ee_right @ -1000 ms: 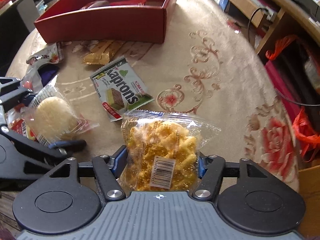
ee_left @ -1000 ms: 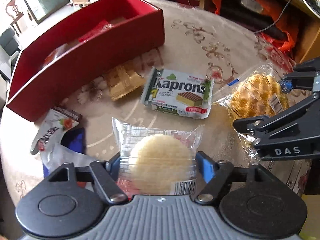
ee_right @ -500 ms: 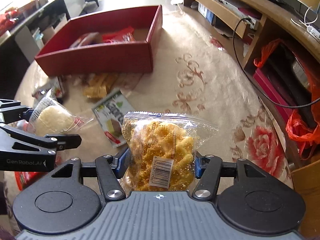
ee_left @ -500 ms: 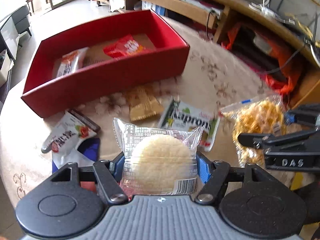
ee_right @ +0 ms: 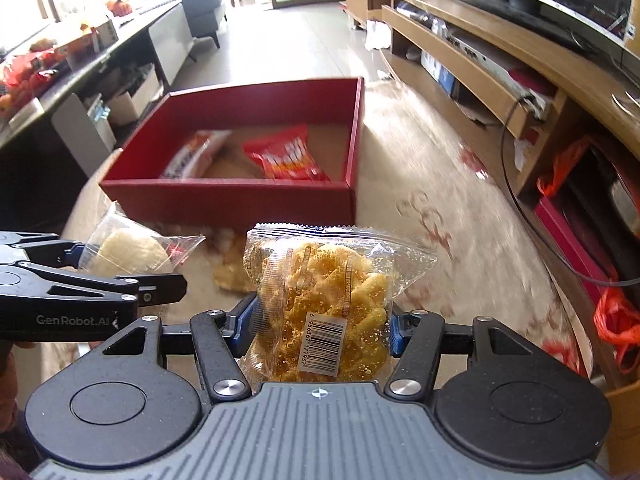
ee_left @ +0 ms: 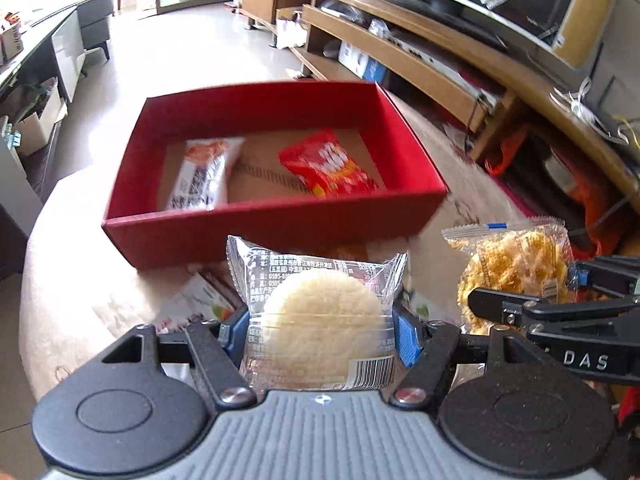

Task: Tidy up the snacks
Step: 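Lift the bread bun with the left tool while the right tool carries the chip bag toward the red box, then lower the bread bun and chip bag into the red box and open both tools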

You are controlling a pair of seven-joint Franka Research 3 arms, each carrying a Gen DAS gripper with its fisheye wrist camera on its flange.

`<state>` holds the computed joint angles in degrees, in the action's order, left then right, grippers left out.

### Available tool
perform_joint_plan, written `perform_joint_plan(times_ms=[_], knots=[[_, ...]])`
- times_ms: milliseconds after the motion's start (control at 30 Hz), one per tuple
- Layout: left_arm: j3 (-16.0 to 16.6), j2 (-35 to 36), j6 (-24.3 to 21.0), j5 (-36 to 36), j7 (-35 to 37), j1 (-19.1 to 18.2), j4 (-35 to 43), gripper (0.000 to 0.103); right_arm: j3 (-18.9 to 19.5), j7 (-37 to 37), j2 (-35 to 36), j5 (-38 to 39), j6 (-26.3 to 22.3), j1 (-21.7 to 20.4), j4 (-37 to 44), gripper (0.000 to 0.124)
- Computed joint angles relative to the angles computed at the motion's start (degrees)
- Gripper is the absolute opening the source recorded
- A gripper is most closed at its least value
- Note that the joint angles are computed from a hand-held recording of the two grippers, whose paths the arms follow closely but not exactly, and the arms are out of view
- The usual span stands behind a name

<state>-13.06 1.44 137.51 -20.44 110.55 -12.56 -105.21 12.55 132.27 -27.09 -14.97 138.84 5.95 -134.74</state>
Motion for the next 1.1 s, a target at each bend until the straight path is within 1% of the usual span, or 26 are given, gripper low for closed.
perform_joint_plan(times_ms=[100, 200, 367, 533, 933, 1100], knots=[[0.0, 1.6, 0.8, -0.3, -0.7, 0.2, 2.4, 0.065, 0.0, 0.1, 1.8, -0.8, 1.1, -0.5, 1.8, 0.066], [-0.2, 3.2, 2.0, 0.8, -2.5, 0.5, 4.5, 0.065, -0.2, 0.5, 3.7, -1.9, 2.0, -0.9, 3.7, 0.066], [-0.9, 6.6, 1.8, 2.5, -5.5, 1.1, 8.9, 0.065, -1.0, 0.9, 6.7, -3.0, 3.0, -0.8, 6.3, 0.066], [-1.5, 9.7, 2.2, 6.1, -8.8, 1.1, 12.7, 0.065, -1.9, 0.9, 9.1, -4.2, 3.6, -0.3, 8.6, 0.066], [-2.1, 17.5, 1.2, 13.1, -16.0, 0.8, 22.2, 0.065, -4.6, 0.9, 15.1, -5.9, 4.7, 0.7, 14.1, 0.066], [-2.2, 20.5, -0.2, 15.4, -18.3, 0.4, 25.8, 0.064, -5.8, 0.5, 17.4, -6.1, 4.5, 1.4, 16.0, 0.066]])
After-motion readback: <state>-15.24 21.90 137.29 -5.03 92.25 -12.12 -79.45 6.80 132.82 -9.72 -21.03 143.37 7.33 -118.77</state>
